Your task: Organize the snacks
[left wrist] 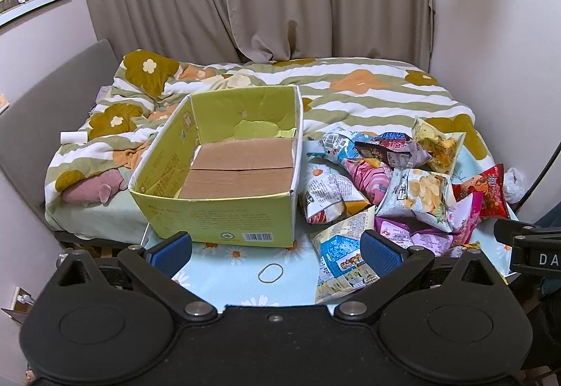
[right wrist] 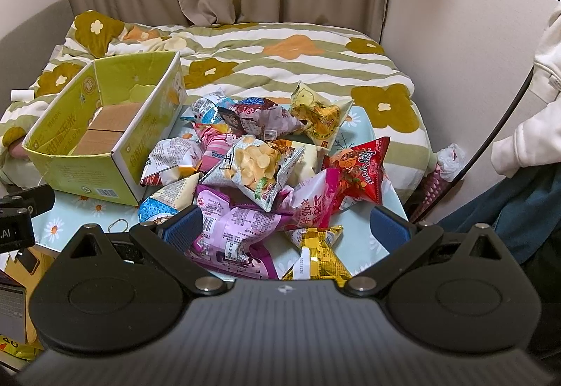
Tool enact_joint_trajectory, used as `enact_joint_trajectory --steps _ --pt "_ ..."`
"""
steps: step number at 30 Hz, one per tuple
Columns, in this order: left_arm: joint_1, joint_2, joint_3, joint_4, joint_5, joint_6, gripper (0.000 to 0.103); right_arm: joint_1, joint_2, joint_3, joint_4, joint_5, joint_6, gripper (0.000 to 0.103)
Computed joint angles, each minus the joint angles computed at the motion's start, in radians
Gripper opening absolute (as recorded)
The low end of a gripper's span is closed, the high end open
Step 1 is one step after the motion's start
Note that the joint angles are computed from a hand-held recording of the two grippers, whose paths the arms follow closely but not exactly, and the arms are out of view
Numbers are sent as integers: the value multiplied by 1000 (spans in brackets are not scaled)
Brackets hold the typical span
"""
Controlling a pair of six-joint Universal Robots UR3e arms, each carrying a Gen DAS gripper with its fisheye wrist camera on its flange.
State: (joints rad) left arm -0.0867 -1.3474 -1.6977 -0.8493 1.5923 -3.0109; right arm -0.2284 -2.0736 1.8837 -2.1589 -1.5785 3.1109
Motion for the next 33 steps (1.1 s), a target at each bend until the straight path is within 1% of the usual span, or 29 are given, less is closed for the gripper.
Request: enact_joint_trajectory --steps 33 --pt "-4 -39 26 -4 -1 -6 103 -1 27 -3 -20 1 2 103"
